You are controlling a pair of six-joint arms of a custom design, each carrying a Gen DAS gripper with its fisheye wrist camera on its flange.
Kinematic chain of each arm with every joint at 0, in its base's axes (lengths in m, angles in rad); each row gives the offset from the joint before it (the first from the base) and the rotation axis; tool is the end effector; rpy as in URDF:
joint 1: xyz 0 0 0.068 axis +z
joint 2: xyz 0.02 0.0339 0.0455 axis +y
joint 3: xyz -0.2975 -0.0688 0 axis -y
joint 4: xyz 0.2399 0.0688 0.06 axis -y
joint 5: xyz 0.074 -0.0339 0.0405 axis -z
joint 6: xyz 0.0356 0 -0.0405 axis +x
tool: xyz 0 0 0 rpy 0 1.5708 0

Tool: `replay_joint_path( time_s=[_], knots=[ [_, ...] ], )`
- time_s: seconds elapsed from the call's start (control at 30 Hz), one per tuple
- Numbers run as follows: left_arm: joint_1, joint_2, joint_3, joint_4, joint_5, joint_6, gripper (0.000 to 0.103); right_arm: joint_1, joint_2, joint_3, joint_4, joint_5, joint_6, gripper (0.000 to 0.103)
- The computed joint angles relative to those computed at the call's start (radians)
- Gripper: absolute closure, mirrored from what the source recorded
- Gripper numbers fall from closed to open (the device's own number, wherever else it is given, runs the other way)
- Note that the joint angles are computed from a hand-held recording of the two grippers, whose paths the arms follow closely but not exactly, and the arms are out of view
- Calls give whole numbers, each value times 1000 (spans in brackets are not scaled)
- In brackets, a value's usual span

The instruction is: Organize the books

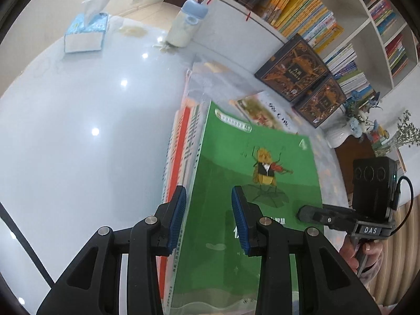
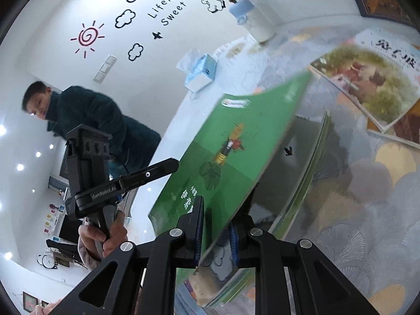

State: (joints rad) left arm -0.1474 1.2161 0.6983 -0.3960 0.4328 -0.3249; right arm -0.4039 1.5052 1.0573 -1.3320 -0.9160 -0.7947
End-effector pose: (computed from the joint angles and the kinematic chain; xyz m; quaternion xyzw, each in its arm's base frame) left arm 0.2152 -0.0470 0.2417 -0.0129 0.9270 -0.2713 0.2588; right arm 0.2160 -0.0616 0.2670 -0.1279 0.8840 0.4159 0.1707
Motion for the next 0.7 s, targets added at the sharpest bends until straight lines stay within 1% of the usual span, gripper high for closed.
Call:
replay_joint_path(
  time_s=[0.07,0.17,0.27,0.3,0.33,0.37,0.4,0.47,0.5,0.57,0.63,0.7],
  knots=[
    [5,-5,-10,7,-4,3,71,17,8,-12,45,13,41,85],
    [7,-19,-15,-1,-14,19,71,11,24,-10,41,23,40,85],
    [-32,-24,-6,-15,-75,27,71,1,31,-16,48,28,44,83],
    [-42,-24,-3,-19,-93,25,69,-3,34,-16,48,25,48,83],
    [-55,-26,-2,-20,-110,16,69,-8,36,-16,40,24,45,83],
    [-64,-28,1,-24,-127,13,69,-8,39,-10,33,27,43,80],
    [-83,-35,7,-33,-168,6,69,-7,44,-4,20,25,37,76],
    [-127,-58,18,-57,-264,-5,69,-6,45,9,-12,13,22,57],
    [-151,-69,25,-70,-307,-11,69,-8,38,9,-17,13,19,53],
    [-184,-83,37,-90,-360,-23,66,-14,25,24,-36,20,15,35],
    [-223,-96,53,-113,-409,-42,65,-35,18,28,-60,18,-8,29],
    [-282,-108,70,-136,-475,-66,65,-76,27,36,-83,22,-43,29]
  ],
)
